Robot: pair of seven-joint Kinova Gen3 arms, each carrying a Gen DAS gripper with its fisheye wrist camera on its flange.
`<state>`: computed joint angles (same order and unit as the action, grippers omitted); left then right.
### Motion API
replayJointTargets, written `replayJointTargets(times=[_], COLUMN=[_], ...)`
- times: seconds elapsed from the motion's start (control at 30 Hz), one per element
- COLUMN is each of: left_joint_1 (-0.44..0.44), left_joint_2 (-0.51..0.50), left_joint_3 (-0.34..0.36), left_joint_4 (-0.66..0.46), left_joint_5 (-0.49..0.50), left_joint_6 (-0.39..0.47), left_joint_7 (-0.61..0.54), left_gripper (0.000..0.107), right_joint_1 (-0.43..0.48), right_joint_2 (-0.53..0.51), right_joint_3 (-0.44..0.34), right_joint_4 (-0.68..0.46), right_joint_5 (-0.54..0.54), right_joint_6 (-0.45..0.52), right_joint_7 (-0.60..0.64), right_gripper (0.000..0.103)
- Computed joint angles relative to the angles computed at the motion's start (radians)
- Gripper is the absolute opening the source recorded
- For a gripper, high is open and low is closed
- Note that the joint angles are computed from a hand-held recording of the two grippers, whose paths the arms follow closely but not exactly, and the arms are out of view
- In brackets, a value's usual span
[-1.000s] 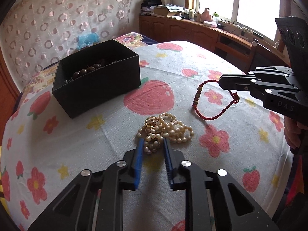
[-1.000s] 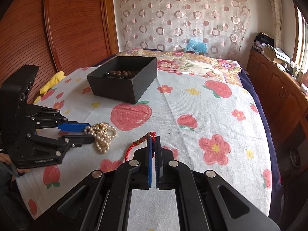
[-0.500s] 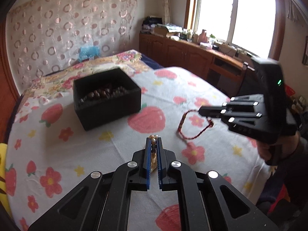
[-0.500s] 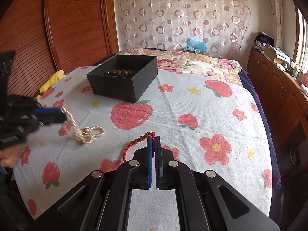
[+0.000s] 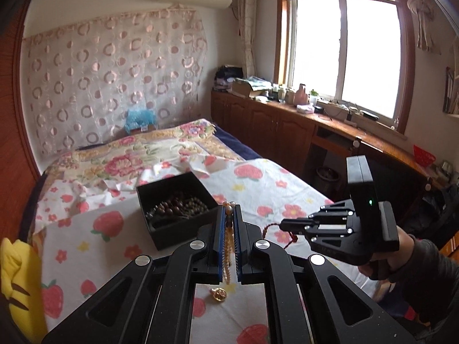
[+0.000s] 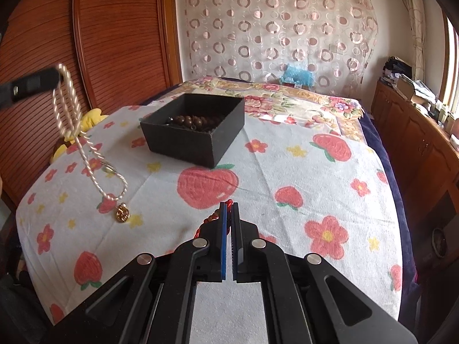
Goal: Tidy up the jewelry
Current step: 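Lower the left tool's pearl necklace into the box while the right drops the cord bracelet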
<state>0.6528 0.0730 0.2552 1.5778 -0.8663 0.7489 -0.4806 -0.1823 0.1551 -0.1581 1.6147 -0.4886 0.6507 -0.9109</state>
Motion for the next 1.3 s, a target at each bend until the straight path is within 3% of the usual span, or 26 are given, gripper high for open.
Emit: replayJointTargets(times=[0.37, 0.7, 1.17, 1.3], left_joint_1=[-0.014, -0.032, -0.048, -0.046], left_joint_2=[0.01, 0.031, 0.076, 0.097], left_joint_3=[-0.015, -0.045, -0.088, -0.106], left_joint_4=[-0.022, -0.051, -0.173, -0.208], left_joint_5=[-0.037, -0.029, -0.02, -0.008], left_joint_6=[0.057, 0.085, 0.116, 0.125], left_joint_7=[0.022, 0.007, -0.064, -0.09], left_gripper=[0.005, 0.005, 0.005, 0.005], right_joint_1=[-0.025, -0.079, -0.158, -0.144], right_joint_2=[-0.006, 0.035, 0.219, 0.296], right_joint_3=[-0.007, -0.016, -0.014, -0.036], right_joint_4=[-0.07, -0.194, -0.486, -0.578], right_joint_5=[0.01, 0.091, 0.229, 0.211], right_joint_6=[0.016, 0.021, 0.095, 0.149], right_joint_7=[-0.005, -0.076, -0.229, -0.237], right_gripper=[0.003, 0.003, 0.003, 0.003])
